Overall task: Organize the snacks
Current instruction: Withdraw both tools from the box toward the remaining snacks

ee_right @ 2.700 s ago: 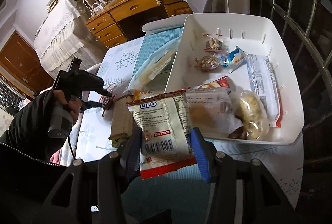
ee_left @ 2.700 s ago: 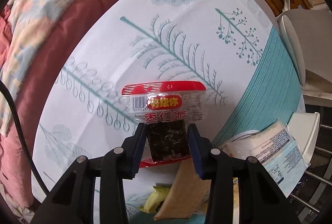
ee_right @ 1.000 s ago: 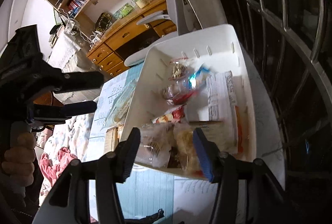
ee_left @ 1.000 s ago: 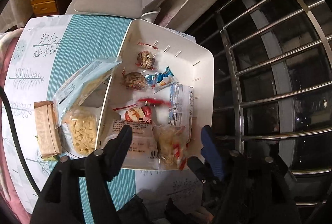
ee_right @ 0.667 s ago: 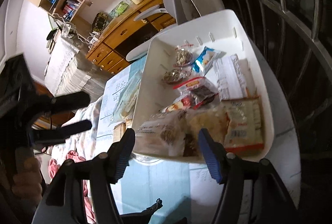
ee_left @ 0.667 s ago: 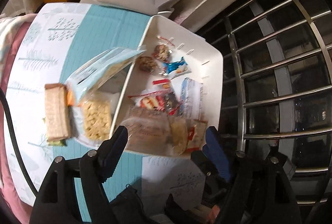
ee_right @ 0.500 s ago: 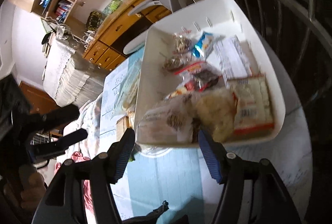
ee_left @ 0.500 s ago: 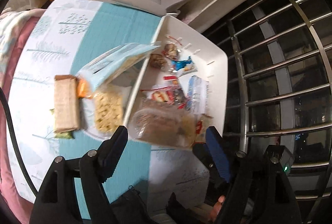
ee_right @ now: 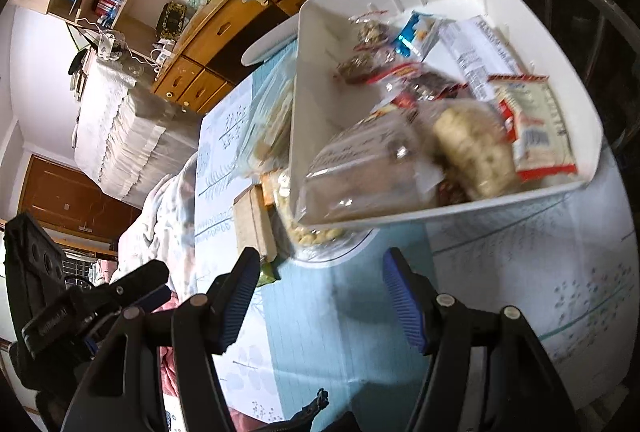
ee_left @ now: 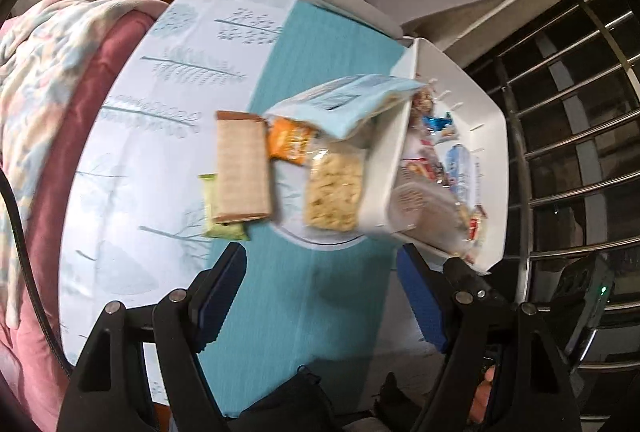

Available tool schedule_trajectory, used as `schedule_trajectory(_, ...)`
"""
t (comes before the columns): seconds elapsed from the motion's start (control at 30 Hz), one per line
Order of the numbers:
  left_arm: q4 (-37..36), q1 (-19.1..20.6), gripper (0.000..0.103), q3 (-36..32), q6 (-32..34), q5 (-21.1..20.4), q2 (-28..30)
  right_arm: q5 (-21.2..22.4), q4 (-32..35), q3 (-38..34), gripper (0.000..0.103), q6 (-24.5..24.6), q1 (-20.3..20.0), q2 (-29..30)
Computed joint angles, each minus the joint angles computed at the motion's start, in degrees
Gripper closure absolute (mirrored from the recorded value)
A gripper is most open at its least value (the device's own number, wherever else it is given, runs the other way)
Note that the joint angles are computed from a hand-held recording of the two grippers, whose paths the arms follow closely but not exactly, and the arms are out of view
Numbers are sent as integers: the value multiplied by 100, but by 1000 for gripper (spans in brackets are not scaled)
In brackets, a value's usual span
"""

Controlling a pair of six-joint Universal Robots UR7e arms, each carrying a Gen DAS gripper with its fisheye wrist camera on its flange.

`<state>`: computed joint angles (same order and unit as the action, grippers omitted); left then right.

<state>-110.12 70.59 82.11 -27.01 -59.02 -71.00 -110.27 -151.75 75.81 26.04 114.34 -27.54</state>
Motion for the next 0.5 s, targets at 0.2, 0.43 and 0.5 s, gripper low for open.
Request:
schedule_trajectory(0.2,251,249,27,-128,330,33,-83,-128,271,-412,39,392,181,354)
schedule_trajectory(0.43,789,597,27,-668,855,-12,46,-425,356,-924,39,887,390,854)
schedule_trajectory(0.5,951,701,27,-880,1126,-46,137,-628,359,-1076,39,1033,454,1019)
